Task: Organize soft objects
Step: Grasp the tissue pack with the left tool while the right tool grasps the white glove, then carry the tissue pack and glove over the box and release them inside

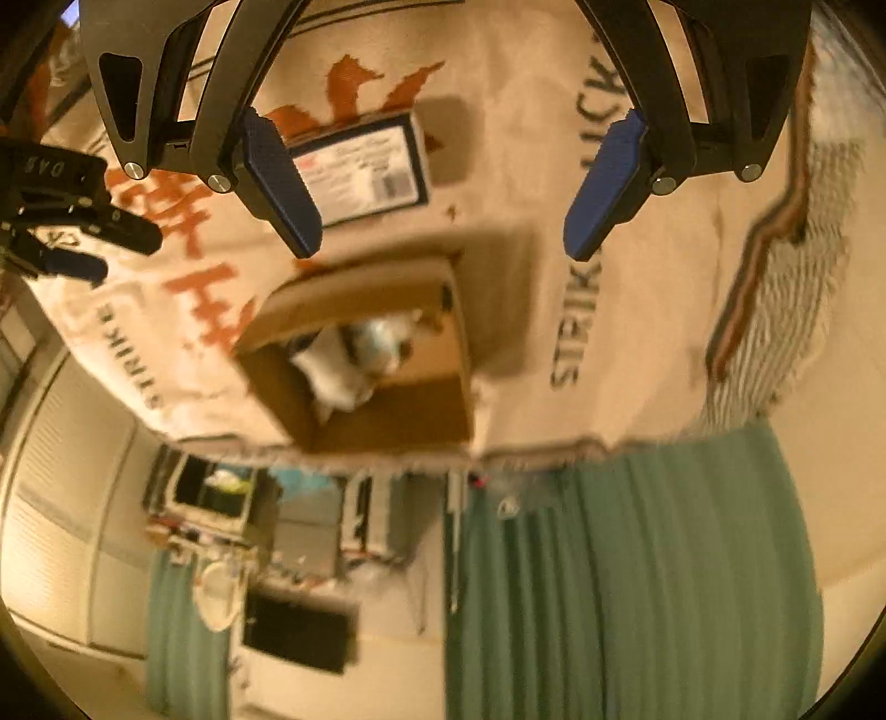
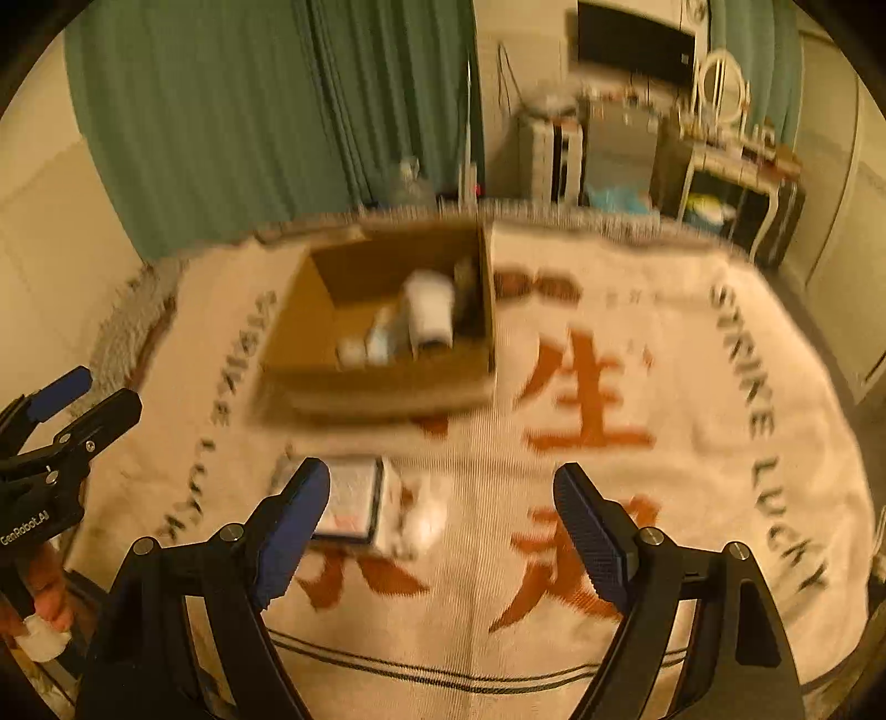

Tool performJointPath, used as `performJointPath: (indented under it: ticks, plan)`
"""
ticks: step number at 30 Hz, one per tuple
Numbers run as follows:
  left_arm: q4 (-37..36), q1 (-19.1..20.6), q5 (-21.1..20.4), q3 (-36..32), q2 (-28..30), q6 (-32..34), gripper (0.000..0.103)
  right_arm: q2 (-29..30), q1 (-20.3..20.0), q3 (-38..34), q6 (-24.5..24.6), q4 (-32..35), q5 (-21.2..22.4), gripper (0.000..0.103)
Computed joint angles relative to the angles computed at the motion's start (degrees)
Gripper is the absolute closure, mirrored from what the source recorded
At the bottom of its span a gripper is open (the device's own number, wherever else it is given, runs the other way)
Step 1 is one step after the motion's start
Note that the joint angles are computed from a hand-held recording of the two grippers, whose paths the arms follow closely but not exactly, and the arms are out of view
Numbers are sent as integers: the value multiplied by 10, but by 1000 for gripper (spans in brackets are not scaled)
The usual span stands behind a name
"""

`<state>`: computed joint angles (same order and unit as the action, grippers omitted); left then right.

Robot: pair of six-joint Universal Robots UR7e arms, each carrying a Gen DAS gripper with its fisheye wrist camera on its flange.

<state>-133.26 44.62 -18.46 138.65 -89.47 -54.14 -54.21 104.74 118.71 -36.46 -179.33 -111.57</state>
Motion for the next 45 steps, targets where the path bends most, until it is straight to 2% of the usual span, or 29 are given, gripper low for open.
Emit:
performJointPath:
  ticks: [5, 7, 12, 14, 15, 16, 18, 20, 22, 25, 29, 32, 36, 40, 42, 45]
  plan:
    - [-164, 56, -51, 13, 64, 85, 13, 80, -32, -21, 0, -47, -35, 33]
    - [-228, 77, -73, 11, 90, 146, 14, 108, -44, -39, 10, -43, -42, 45]
    - [-300, 113, -90, 3, 138, 208, 15, 139, -64, -65, 28, -7, -18, 50]
    - [-335, 130, -111, 2, 150, 232, 15, 153, -68, -74, 34, 3, -16, 54]
    - [-364, 138, -125, 4, 155, 248, 15, 159, -71, -80, 37, 12, -14, 57]
    - [-389, 147, -143, 5, 162, 261, 15, 163, -75, -85, 42, 25, -6, 65]
    - [-407, 155, -163, 3, 171, 274, 18, 169, -81, -95, 46, 54, 8, 74]
    - [-414, 158, -183, 1, 181, 299, 22, 172, -80, -96, 42, 49, 7, 77]
    - [-406, 160, -189, -4, 194, 316, 22, 171, -79, -96, 41, 50, 11, 81]
    - [-433, 168, -203, -1, 205, 332, 22, 165, -77, -90, 31, 14, 9, 82]
    - [-425, 198, -266, -9, 192, 292, 18, 149, -80, -86, 37, 7, 15, 82]
    - [-457, 219, -305, -3, 192, 273, 17, 142, -84, -78, 23, -1, 9, 82]
    - [-440, 216, -305, -6, 191, 258, 17, 134, -96, -70, 24, 0, 12, 82]
    - [-425, 202, -292, -6, 186, 251, 28, 134, -98, -68, 16, -4, 11, 82]
    - [-419, 189, -278, -3, 183, 250, 44, 130, -97, -64, 17, -6, 14, 82]
    - [-409, 168, -260, 3, 167, 250, 63, 116, -94, -54, 18, -11, 22, 82]
